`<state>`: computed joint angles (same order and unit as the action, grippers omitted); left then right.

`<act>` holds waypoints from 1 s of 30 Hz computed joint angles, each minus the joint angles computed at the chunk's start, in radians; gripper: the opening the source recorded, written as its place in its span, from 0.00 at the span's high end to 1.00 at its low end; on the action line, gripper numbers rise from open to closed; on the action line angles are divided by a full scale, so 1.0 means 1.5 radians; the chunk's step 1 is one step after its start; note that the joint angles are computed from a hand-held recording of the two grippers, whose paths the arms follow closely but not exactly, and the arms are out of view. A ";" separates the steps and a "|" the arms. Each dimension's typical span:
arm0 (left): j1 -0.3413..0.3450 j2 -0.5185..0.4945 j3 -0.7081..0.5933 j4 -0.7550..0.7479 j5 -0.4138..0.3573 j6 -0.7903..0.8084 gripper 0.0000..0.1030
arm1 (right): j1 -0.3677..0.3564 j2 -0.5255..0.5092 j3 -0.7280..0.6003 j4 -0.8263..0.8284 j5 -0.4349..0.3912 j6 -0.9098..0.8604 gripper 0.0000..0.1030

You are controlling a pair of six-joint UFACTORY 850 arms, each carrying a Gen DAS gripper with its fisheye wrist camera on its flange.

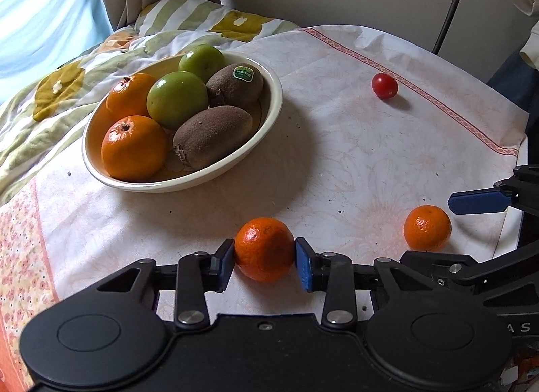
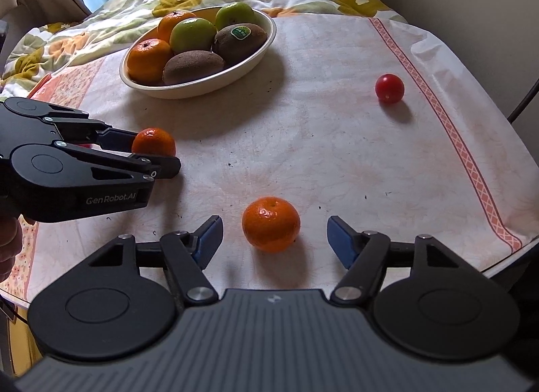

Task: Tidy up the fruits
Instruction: 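Grasp a tangerine with the left gripper while the right gripper grasps another tangerine, then carry both tangerines into the white bowl and open both grippers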

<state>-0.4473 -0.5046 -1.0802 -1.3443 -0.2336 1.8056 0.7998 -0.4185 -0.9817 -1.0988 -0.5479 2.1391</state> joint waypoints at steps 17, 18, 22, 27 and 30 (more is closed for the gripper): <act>0.016 0.013 0.009 -0.007 -0.005 -0.016 0.60 | -0.007 -0.013 -0.011 0.006 0.008 -0.018 0.40; 0.018 0.015 0.012 -0.013 -0.005 -0.011 0.60 | -0.007 -0.013 -0.011 0.007 0.009 -0.018 0.46; 0.021 0.022 0.020 -0.037 -0.005 0.008 0.60 | -0.009 -0.011 -0.007 0.001 0.015 -0.012 0.49; 0.025 0.031 0.027 -0.059 -0.008 0.022 0.60 | -0.007 -0.007 -0.004 -0.007 0.014 -0.004 0.49; 0.029 0.041 0.034 -0.077 -0.011 0.035 0.60 | -0.006 -0.004 -0.005 -0.010 0.012 -0.003 0.49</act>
